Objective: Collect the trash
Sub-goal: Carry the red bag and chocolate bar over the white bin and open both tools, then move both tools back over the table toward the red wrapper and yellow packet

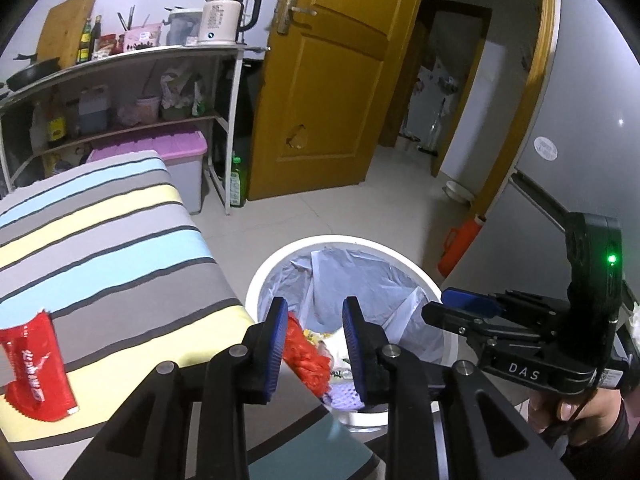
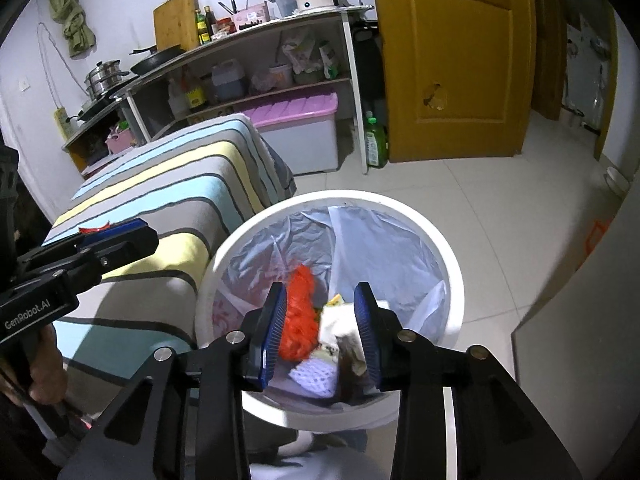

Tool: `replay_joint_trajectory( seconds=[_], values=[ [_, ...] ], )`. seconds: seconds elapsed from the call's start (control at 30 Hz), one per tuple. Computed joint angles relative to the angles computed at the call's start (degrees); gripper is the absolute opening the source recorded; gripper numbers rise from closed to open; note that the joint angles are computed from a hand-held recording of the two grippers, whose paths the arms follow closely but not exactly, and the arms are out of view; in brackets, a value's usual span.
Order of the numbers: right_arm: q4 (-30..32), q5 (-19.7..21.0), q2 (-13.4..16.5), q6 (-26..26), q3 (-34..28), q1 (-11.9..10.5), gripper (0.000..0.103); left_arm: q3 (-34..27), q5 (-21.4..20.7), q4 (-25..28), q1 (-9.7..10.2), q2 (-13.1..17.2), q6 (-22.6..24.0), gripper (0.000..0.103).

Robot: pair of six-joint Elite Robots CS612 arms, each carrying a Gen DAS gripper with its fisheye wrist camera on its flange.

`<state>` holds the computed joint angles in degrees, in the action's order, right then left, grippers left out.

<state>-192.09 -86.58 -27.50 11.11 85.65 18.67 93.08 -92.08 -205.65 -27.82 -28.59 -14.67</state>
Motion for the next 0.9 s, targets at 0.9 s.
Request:
replay_joint_trajectory(
  seconds=[0.9],
  values=[
    [-4.71,6.56,-1.29,-5.65,-1.00,4.86,0.036,14.77,12.64,-14.68,2.73,-5.45,-4.64,0.028]
  ],
)
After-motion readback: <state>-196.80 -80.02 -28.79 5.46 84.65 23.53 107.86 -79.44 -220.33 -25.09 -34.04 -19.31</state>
